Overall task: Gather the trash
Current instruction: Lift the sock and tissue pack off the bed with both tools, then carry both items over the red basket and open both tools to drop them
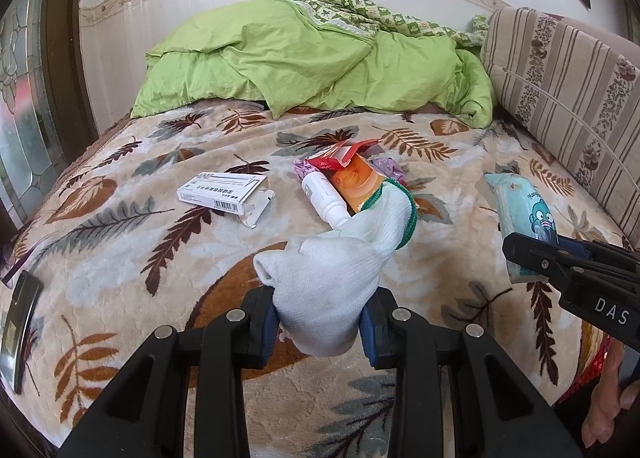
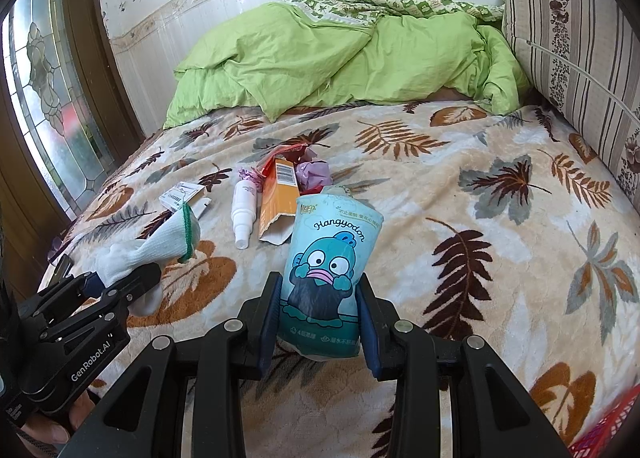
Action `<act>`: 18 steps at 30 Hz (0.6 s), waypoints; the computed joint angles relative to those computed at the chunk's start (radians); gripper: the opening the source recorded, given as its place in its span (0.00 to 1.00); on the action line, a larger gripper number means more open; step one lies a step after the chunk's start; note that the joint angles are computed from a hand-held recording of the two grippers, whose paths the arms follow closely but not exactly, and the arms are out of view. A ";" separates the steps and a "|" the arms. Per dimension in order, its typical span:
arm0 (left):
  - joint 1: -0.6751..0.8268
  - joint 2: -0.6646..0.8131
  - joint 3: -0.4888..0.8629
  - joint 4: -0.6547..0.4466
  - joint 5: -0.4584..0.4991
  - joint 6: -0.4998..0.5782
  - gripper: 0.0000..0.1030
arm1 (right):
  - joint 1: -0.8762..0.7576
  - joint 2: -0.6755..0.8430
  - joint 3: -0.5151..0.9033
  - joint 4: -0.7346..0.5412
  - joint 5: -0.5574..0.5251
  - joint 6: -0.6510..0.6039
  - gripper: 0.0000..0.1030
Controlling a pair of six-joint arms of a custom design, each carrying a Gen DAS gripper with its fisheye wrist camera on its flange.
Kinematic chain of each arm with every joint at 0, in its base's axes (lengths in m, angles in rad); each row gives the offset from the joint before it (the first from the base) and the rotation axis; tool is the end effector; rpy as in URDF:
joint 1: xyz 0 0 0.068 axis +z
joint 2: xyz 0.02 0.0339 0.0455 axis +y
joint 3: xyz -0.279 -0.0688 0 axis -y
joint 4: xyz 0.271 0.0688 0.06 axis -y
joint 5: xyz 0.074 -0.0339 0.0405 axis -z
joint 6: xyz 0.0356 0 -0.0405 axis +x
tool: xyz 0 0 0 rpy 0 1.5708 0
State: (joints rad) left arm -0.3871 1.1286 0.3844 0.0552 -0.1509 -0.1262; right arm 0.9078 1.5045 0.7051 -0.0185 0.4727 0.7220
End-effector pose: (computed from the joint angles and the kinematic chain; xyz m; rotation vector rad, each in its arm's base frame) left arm 0.2103 -0.0799 0.1568 0.2132 2.2425 -0.1050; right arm 0.2009 0.2310 0.1623 0.0046 2.2937 0.2796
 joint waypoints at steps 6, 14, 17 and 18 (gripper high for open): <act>-0.002 -0.016 0.001 -0.015 0.005 0.000 0.31 | 0.000 -0.012 -0.004 -0.005 -0.003 0.013 0.36; -0.048 -0.074 -0.001 -0.065 0.040 0.001 0.31 | 0.045 -0.139 -0.087 -0.004 -0.019 0.115 0.36; -0.094 -0.103 0.001 -0.092 0.046 0.000 0.31 | 0.085 -0.234 -0.128 -0.053 0.015 0.159 0.36; -0.110 -0.114 -0.001 -0.100 0.047 0.000 0.31 | 0.098 -0.272 -0.145 -0.077 0.029 0.178 0.36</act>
